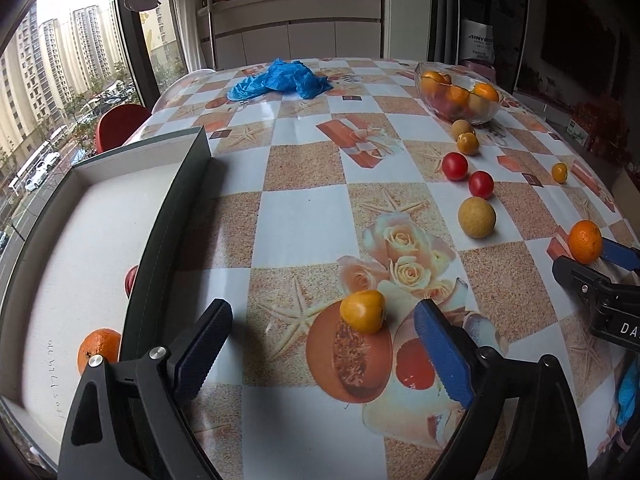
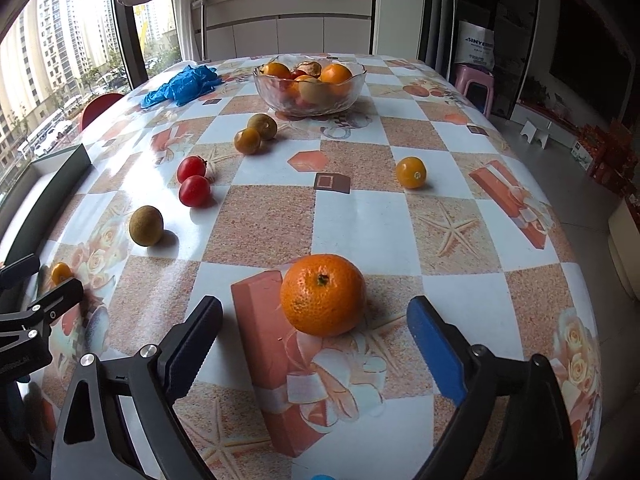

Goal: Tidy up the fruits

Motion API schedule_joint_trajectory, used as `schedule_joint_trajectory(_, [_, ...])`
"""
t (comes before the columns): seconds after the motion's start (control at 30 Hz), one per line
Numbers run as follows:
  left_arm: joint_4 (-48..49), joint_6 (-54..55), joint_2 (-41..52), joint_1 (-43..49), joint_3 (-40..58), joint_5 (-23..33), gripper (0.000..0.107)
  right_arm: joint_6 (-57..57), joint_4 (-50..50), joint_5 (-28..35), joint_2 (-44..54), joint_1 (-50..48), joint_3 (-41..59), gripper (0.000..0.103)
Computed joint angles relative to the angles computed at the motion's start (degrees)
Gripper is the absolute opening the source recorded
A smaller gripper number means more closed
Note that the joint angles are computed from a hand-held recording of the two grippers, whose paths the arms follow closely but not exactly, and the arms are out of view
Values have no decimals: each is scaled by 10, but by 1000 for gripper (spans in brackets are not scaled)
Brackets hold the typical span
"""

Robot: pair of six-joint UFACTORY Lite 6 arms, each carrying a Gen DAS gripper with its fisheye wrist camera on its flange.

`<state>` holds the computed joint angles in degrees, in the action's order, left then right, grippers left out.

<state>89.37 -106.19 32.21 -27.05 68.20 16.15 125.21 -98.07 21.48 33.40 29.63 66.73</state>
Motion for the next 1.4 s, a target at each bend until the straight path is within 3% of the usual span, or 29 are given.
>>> schedule_joint_trajectory(0.07, [-41,35,7,7,10,-11,103,-8,10,0,2,-1,3,97])
schedule_joint_trajectory(0.3, [-28,20,6,4,7,-5,103,-22,23,-6,5,-4,7,102])
schedule_joint_trajectory(1.4, [-18,9,5,3,4,-4,103,-27,27,-8,6,-3,9,102])
